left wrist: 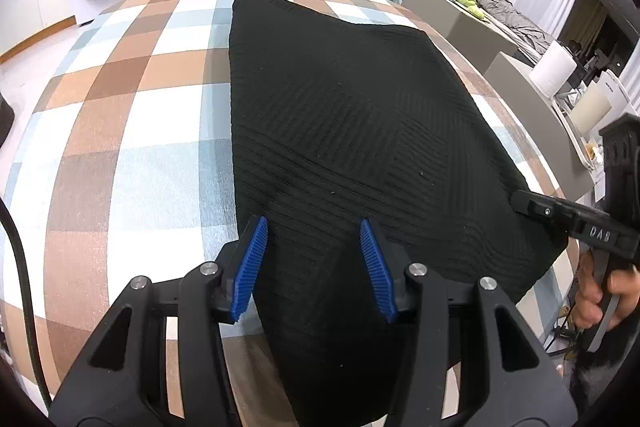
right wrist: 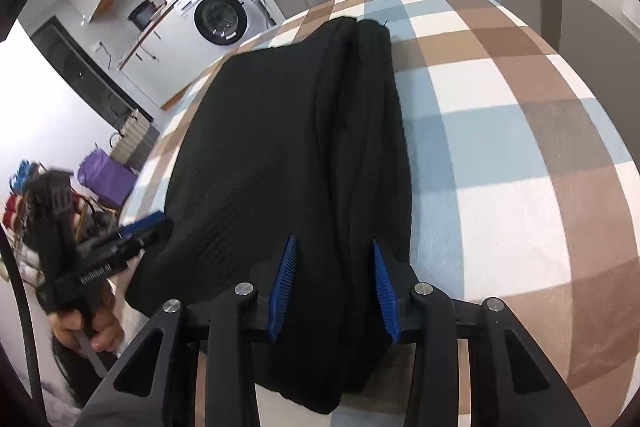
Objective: Fold small clothes
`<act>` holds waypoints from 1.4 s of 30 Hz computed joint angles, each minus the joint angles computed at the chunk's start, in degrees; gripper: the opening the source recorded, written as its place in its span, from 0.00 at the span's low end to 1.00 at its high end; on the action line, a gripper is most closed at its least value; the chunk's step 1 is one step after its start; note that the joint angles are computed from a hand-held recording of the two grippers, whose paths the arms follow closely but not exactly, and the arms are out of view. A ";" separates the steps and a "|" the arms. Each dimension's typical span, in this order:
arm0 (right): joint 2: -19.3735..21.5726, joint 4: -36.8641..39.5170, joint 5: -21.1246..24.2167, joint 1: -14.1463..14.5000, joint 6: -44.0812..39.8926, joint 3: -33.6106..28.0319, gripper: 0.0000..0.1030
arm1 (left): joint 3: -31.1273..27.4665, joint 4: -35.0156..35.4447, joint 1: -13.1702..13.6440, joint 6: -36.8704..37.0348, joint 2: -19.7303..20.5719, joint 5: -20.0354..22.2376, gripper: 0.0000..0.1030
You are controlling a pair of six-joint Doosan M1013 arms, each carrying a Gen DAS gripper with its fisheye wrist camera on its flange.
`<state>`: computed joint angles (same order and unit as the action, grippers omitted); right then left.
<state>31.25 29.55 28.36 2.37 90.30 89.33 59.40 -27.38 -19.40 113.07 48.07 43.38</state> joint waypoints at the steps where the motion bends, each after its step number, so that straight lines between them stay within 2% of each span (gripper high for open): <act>1: -0.16 -0.47 -0.94 0.34 -0.40 0.21 0.24 | 0.05 -0.32 0.03 -0.13 -0.11 0.37 0.44; 3: -0.79 -2.87 -2.25 0.95 0.31 0.48 0.19 | 0.89 -1.02 0.07 0.45 -0.89 0.17 0.44; 6: -2.24 3.72 -5.25 0.78 -5.79 2.03 0.17 | 3.26 -5.23 0.09 5.68 -2.80 -1.11 0.44; 8: -1.93 3.87 -4.34 0.57 -5.37 2.00 0.17 | 4.25 -8.67 -0.30 11.24 -3.59 -0.23 0.44; 10: -1.21 1.97 -2.41 0.43 -1.87 1.62 0.18 | 4.59 -8.09 -1.16 14.12 -3.65 0.66 0.45; 13: -1.55 4.67 -2.84 0.09 -3.13 2.39 0.23 | 4.45 -3.78 -2.39 12.85 -2.93 3.05 0.45; 14: -1.73 4.95 -2.59 -0.04 -3.52 2.54 0.25 | 5.35 -2.35 -2.75 12.54 -3.30 1.84 0.45; 18: -3.32 8.87 -1.89 -0.54 -7.18 4.52 0.28 | 6.22 -2.53 -2.80 15.17 -4.03 3.31 0.45; 20: -3.73 14.79 -2.26 -0.89 -12.19 5.73 0.28 | 6.21 -2.88 -2.79 16.64 -4.26 4.29 0.45; 21: -3.70 15.32 -2.02 -0.89 -12.52 5.89 0.27 | 6.11 -3.41 -2.83 17.42 -4.33 4.78 0.45; 23: -3.46 15.48 -2.70 -0.69 -12.54 5.93 0.18 | 7.14 -6.44 -2.82 21.17 -5.15 5.55 0.46; 24: -3.60 17.44 -3.02 -0.70 -14.08 6.13 0.12 | 7.24 -7.80 -2.92 22.97 -5.33 5.64 0.48; 28: -3.96 34.71 -2.81 -1.77 -26.82 7.44 0.10 | 6.54 -11.88 -4.33 28.03 -5.10 6.37 0.49; 32: -4.02 42.35 -1.58 -2.38 -31.34 7.87 0.10 | 4.66 -10.39 -6.82 30.25 -3.74 6.71 0.49; 35: -4.07 48.11 -0.86 -2.82 -34.35 8.37 0.10 | 4.99 -8.84 -8.34 30.71 -3.85 4.44 0.49; 37: -4.17 49.05 -0.76 -2.89 -34.37 8.56 0.10 | 5.47 -9.62 -8.78 31.23 -4.16 2.58 0.40; 38: -4.12 49.72 -0.49 -3.03 -34.46 8.68 0.10 | 6.23 -10.04 -9.06 32.35 -4.59 0.66 0.28; 39: -4.07 50.25 -0.18 -3.16 -34.36 8.81 0.10 | 6.76 -10.26 -9.31 33.57 -4.84 -0.79 0.21; 40: -4.01 50.91 0.30 -3.33 -34.57 8.99 0.10 | 7.35 -10.30 -9.57 34.90 -5.14 -2.09 0.19; 42: -3.96 51.26 0.54 -3.58 -34.51 9.13 0.10 | 8.76 -11.74 -9.85 37.63 -5.87 -4.29 0.08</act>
<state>27.29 80.81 28.91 -1.21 55.79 98.46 68.16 -39.13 -29.25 150.70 42.20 39.09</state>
